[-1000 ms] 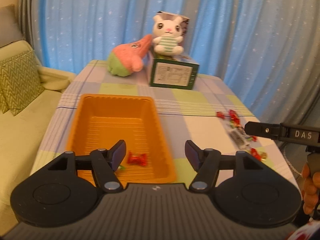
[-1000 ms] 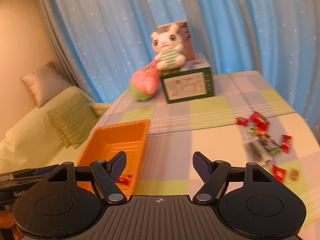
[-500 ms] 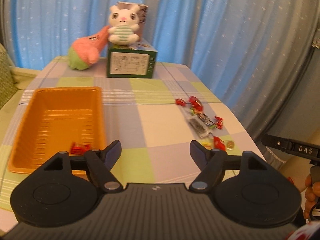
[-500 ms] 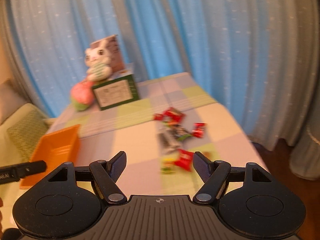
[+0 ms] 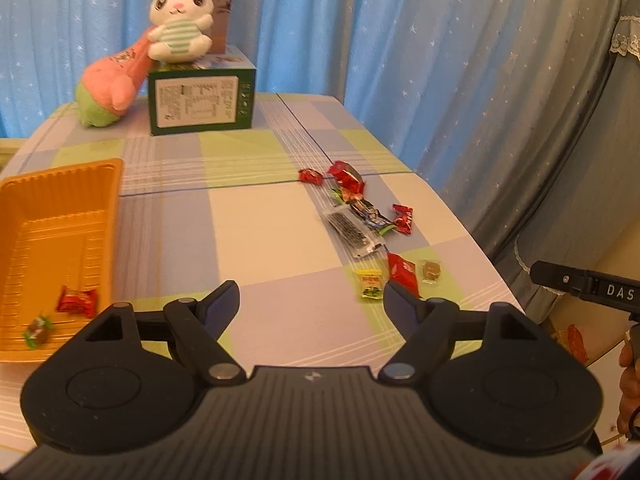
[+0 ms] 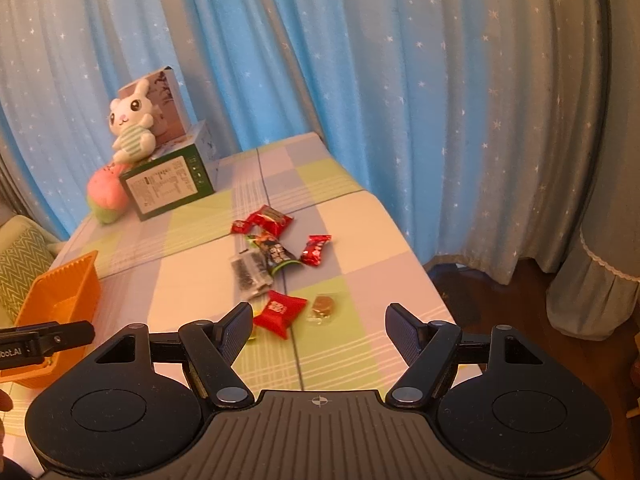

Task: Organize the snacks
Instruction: 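Move both open tools back to the candy pile, then grasp the yellow candy packet with the left tool while the right tool grasps a brown translucent candy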

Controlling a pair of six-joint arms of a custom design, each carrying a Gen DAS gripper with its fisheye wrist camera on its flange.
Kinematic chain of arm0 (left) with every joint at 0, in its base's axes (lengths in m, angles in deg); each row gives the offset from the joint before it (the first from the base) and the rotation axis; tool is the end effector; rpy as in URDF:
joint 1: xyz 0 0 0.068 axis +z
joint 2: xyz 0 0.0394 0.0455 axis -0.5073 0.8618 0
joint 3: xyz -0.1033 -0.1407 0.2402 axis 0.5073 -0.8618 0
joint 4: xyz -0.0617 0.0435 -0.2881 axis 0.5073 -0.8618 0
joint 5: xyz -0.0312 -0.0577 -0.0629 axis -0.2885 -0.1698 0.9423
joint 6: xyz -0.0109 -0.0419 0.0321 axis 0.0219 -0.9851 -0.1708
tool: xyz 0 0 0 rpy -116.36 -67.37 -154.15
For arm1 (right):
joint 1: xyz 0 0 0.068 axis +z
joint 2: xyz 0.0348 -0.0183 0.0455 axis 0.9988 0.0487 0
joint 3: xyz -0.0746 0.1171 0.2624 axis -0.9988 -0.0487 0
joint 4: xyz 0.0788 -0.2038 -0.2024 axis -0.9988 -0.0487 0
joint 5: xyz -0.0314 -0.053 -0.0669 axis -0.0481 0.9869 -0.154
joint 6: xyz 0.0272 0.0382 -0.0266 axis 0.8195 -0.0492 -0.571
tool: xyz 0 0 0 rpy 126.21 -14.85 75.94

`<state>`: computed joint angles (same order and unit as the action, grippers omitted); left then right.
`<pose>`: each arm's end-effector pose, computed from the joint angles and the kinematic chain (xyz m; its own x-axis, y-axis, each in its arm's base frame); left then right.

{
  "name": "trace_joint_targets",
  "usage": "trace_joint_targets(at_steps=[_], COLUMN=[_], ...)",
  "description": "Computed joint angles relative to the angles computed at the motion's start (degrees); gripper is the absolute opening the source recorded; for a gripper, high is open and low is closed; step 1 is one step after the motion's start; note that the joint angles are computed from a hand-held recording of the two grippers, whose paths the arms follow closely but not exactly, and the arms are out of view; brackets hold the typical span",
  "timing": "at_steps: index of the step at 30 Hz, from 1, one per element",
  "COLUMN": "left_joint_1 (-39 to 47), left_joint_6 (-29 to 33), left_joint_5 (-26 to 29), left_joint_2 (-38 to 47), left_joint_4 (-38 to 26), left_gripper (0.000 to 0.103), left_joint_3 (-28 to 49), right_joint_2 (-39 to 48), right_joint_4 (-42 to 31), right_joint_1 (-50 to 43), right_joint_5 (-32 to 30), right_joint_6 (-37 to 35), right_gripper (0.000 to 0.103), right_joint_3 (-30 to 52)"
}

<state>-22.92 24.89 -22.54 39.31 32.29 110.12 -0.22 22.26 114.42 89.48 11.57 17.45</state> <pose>0.3648 0.0270 0.1906 -0.6321 0.3002 -0.7144 0.5857 0.7887 -0.1869 0.2184 0.0893 0.1775 -0.4411 0.3739 -0.8159 0.3857 0.8998 0.2038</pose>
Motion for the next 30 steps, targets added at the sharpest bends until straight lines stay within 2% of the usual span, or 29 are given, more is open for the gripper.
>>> trace_joint_targets(at_steps=[7,10,16,18,21,30], left_joint_1=[-5.14,-7.36,-11.12,-12.08,-13.64,-17.35], left_joint_6=[-2.17,-3.02,-3.62,-3.87,-4.37,-3.89], left_joint_5=[-3.47,-5.12,-6.93,-6.94,-6.57,-6.55], left_joint_2=[4.19,7.12,13.71,15.71,18.66,23.64], left_joint_4=[5.24,7.45,10.50,11.00,11.52,14.05], left_gripper=[0.076,0.073,0.059,0.048,0.041,0.031], left_joint_3=[-0.33,0.30,3.04,4.22,6.06,8.40], right_joint_2=[2.79,5.82,14.22,17.21,21.03,27.49], right_joint_4=[5.02,8.62,15.72,17.70,20.02,24.16], right_joint_1=[-7.04,-10.71,-15.55,-16.60,-17.80,-19.90], right_joint_5=[-6.24,-9.89,-15.45,-16.55,-17.86,-19.50], right_joint_6=[-5.40,-8.27,-11.47,-12.08,-12.66,-13.30], right_gripper=[0.073,0.073,0.073,0.072,0.070,0.070], right_joint_3=[-1.05,-1.10,0.14,0.90,1.95,3.69])
